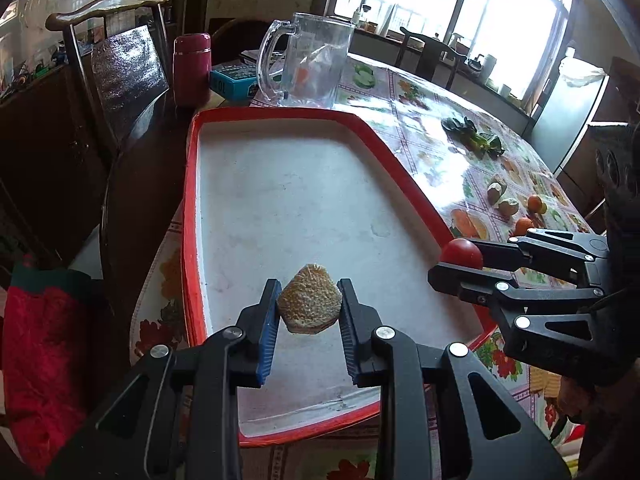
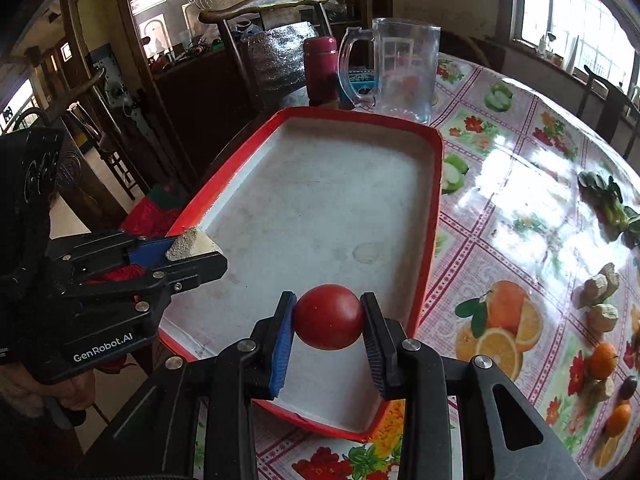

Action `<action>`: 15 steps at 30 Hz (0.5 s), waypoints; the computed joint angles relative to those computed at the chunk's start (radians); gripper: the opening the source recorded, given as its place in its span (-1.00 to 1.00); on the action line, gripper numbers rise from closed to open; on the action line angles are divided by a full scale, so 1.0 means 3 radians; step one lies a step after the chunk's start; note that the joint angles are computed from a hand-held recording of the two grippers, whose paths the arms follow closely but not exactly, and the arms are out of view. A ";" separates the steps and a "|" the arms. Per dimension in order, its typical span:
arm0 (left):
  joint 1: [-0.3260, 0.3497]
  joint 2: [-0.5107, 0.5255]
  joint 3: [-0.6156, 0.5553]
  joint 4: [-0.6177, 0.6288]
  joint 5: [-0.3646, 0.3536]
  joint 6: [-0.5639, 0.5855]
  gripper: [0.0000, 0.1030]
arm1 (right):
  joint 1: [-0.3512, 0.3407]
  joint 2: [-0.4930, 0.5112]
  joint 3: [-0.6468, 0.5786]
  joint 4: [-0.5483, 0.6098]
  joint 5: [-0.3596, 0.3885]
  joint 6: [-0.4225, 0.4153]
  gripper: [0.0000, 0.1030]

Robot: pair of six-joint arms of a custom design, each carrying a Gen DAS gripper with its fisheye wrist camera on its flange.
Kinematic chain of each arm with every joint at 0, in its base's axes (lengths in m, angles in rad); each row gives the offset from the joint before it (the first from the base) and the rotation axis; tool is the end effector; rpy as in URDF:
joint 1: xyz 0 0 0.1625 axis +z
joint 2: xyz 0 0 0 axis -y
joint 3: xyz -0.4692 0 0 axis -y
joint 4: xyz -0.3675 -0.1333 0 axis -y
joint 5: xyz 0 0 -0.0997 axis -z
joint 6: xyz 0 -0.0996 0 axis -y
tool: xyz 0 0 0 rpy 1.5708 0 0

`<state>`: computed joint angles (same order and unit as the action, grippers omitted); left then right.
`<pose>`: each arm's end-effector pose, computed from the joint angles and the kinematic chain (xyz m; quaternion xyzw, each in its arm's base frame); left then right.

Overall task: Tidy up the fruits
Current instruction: 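Carry the rice cake in the left tool while the right tool carries the tomato over the tray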

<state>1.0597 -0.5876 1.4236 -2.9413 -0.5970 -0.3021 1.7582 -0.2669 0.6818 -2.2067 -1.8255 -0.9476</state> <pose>-0.1793 -0.7607 0.1525 -0.0340 0.8607 -0.3928 0.3222 0.2754 -0.8713 0.0659 0.5181 -0.8388 0.0547 0.1578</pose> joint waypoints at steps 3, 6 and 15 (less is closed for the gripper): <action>0.0017 0.0014 -0.0047 0.0189 0.0047 -0.0066 -0.51 | -0.0008 0.0071 -0.0108 0.0128 -0.0036 0.0020 -0.36; 0.0036 0.0032 -0.0098 0.0413 0.0071 -0.0169 -0.51 | -0.0022 0.0130 -0.0214 0.0275 -0.0058 0.0053 -0.36; 0.0041 0.0027 -0.0164 0.0881 0.0171 -0.0393 -0.26 | -0.0045 0.0200 -0.0367 0.0454 -0.0081 0.0088 0.03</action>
